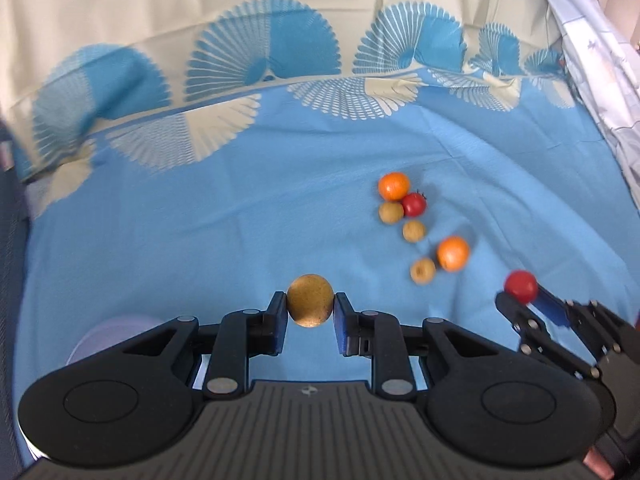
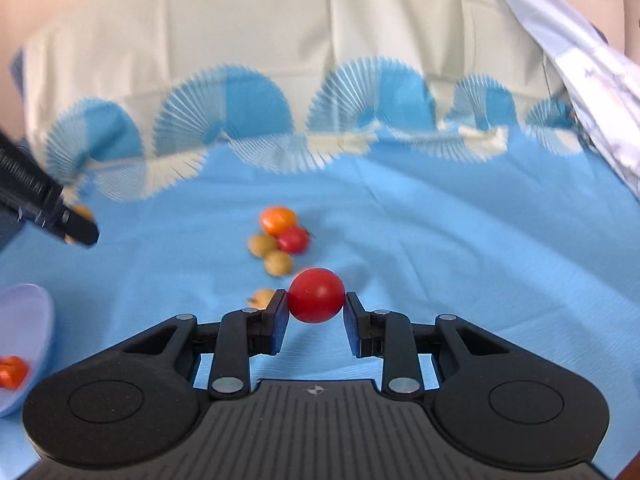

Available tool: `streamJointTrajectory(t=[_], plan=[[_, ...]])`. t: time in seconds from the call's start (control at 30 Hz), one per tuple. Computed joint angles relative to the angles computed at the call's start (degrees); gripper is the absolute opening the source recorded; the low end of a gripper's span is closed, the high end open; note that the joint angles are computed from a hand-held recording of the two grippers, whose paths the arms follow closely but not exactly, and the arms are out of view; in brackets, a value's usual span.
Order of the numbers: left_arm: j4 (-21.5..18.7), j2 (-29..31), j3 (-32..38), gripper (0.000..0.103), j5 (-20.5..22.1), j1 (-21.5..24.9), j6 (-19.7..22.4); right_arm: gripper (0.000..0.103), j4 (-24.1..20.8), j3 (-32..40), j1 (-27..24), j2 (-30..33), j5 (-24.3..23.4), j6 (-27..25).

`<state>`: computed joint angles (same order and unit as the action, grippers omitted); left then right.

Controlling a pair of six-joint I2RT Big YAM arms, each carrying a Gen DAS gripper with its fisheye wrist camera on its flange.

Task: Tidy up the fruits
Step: 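Grasp a yellow-brown fruit with the left tool while the right tool grasps a red tomato, then carry the yellow-brown fruit with the left tool while the right tool carries the tomato to the plate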

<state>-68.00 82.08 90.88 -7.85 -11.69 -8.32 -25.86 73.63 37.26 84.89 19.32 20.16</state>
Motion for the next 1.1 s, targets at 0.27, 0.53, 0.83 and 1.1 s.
streamJointTrajectory(t=[0.27,0.53,0.83,1.1], plan=[[-5.5,-13.7,-8.8,0.027,-4.0,0.0,-5.5,0.031,-3.2,-2.3,7.8,-8.0,-1.8,-3.6],[-7.6,-25.4,-14.1,0.027,-6.1,3.0,-9.9,0.031,-6.8,-1.6,13.5,-11.1,-2.2,-3.5],[-8.1,-30.6,-16.1,0.027,-3.3,8.9,-9.2,0.031,-10.8,1.2,16.9,-11.4,0.8,-3.3],[-6.8,-31.4,-17.4,0.027,1.4,14.6,-7.3,0.031,-13.2,4.1,18.4,-9.8,2.3,-4.7]])
